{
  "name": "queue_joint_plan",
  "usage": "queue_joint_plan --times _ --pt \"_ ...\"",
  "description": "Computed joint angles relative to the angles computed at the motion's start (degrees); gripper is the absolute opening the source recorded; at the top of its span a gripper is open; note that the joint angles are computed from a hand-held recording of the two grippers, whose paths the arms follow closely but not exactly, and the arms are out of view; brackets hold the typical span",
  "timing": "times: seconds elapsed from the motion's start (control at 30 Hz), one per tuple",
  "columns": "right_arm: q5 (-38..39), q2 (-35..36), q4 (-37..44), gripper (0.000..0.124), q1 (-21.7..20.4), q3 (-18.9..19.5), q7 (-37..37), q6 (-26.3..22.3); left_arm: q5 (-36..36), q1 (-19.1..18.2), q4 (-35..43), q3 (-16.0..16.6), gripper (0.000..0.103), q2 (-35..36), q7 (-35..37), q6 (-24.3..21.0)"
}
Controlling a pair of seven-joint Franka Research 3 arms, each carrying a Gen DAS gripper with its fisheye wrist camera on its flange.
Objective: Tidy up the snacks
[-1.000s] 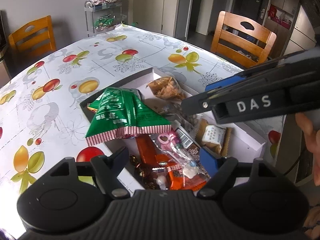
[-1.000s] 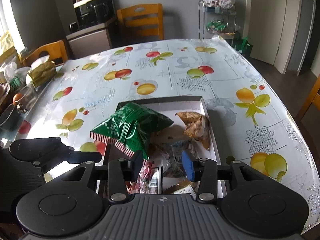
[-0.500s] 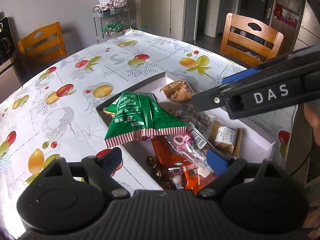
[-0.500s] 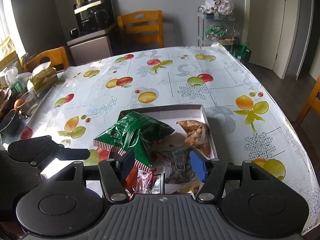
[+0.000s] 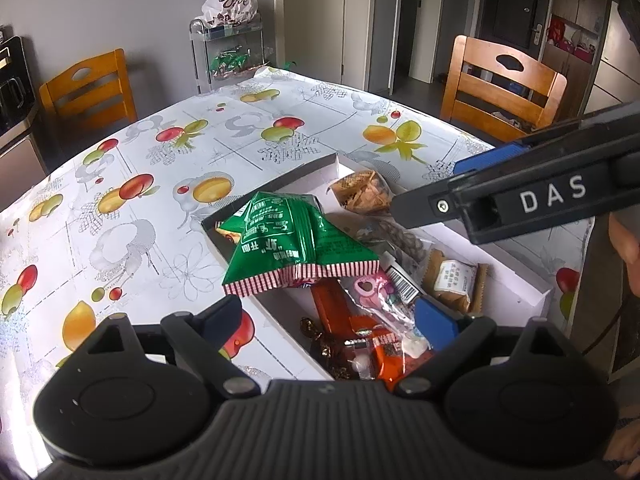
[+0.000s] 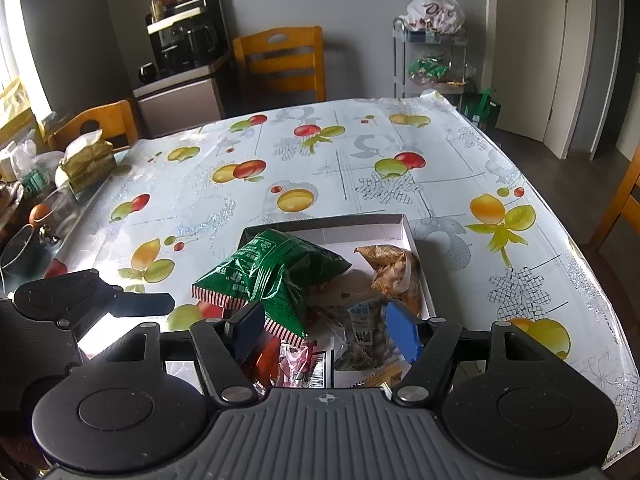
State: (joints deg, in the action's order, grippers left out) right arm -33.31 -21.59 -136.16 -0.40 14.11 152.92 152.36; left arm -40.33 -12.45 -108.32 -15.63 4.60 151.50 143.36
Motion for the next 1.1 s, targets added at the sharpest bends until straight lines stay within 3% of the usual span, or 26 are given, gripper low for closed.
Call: queue_joint_plan --times 1.1 --pt "1.3 -1.9 -1.4 0.073 0.0 0.7 0.1 -0.5 -4.5 -0.1 -0.6 0.7 0.094 -1.3 3.3 -2.3"
